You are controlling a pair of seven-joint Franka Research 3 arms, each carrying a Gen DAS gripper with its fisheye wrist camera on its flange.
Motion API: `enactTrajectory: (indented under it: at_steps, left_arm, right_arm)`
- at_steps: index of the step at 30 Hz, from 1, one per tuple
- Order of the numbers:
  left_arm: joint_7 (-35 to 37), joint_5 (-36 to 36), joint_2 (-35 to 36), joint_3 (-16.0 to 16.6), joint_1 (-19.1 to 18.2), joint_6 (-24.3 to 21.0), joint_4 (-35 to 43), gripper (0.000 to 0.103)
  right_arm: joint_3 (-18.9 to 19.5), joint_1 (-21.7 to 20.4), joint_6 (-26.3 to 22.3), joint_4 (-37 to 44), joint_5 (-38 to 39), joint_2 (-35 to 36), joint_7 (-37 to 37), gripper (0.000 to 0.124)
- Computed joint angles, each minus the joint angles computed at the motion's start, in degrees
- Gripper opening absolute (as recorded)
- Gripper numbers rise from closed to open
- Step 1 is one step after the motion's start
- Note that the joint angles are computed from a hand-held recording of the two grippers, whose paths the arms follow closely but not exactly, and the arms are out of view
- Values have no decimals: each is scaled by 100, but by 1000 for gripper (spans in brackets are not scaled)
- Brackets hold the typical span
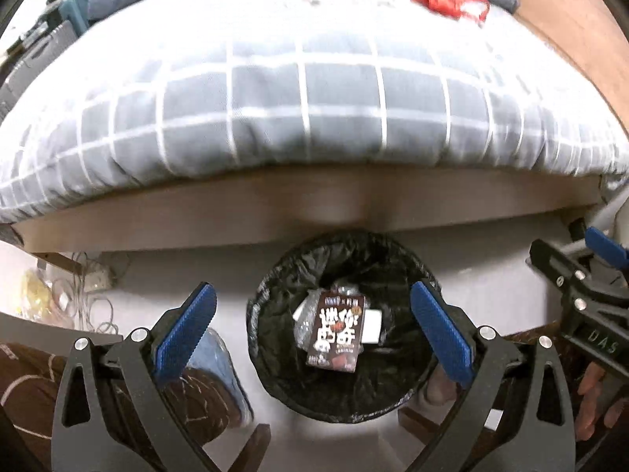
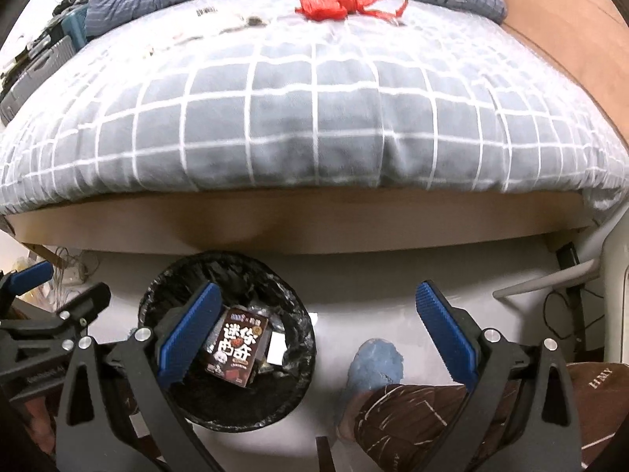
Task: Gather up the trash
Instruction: 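Move both open tools from the bin back over the bed, then grasp the red plastic bag with the right tool while the left tool grasps the white wrapper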
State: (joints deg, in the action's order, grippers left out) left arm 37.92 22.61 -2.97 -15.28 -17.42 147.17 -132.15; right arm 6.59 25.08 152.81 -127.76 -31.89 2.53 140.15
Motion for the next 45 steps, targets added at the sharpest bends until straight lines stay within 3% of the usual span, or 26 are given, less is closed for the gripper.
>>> enactTrajectory:
  at_steps: [6, 12, 20, 25, 36, 45]
  left_arm:
    - [-73, 298, -184, 40, 103, 39, 159, 97]
    - [-83, 454, -139, 69, 211, 32, 454, 97]
    - [-149, 873, 245, 125, 276, 64, 1125, 97]
    - [-127, 1127, 711, 241, 289, -65, 1759, 97]
    - [257, 1147, 1904, 541, 221, -301, 3313, 97]
    - [1080, 652, 3370, 751, 104, -735, 5293, 97]
  right_arm:
    - [10, 3, -98, 277, -271, -50, 206, 96]
    - [-25, -60, 97, 487, -714, -76, 510, 96]
    - [-154, -102, 444, 1107, -1456, 194, 712, 96]
    - [-384, -38, 562, 1659, -1500, 566, 659, 96]
    - [-901, 173, 574, 3459, -457, 1977, -595, 96]
    - [-1076, 69, -98, 5793, 987, 3630, -1830, 96]
